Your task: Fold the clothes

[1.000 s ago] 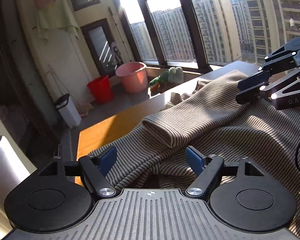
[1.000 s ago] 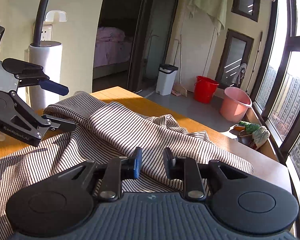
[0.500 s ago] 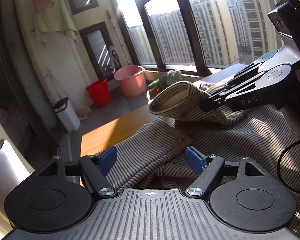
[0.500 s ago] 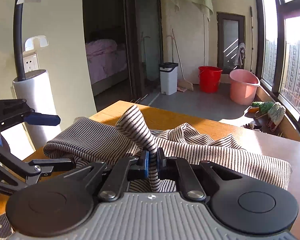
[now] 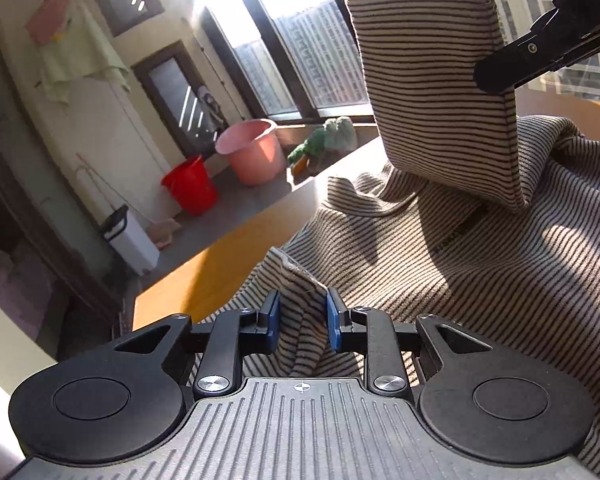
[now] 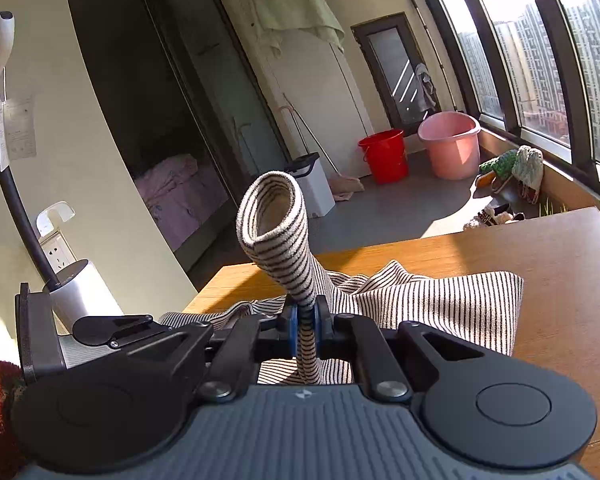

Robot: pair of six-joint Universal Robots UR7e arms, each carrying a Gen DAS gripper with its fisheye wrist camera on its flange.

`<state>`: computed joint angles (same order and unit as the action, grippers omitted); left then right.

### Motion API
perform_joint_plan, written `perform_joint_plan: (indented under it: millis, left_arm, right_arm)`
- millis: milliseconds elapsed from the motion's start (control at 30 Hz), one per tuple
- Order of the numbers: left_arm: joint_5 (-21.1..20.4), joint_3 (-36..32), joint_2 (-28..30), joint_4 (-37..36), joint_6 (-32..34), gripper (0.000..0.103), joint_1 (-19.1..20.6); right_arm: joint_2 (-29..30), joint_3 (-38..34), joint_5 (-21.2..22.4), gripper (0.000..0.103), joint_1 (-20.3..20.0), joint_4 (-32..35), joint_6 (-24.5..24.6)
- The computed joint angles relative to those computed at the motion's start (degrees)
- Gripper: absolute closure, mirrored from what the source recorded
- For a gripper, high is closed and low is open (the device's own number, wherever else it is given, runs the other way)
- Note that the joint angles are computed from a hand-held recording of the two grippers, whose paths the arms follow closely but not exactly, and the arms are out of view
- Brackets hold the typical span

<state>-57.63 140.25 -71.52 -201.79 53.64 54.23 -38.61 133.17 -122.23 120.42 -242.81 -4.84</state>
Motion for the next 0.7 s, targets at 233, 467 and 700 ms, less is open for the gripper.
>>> perform_joint_plan:
  millis: [233,467,700]
  left_arm:
    - [-2.76,-2.5,-11.56,3.99,-11.99,0.087,0.84]
    - [-2.13,-4.75,-16.83,7.27,-17.02,0.09,1.5]
    - [-2.59,-6.0,-17.85,10.08,-20.47,0.09,-1.54]
  right_arm:
    - [3.06,-7.39,3.56,0.087,-0.09,8.3,0.16]
    - [4.58,-6.25,8.48,0.056,-1.41,6.03,4.59]
    - [2.9,4.32,5.89,0.021,-2.6,-1.67,6.78]
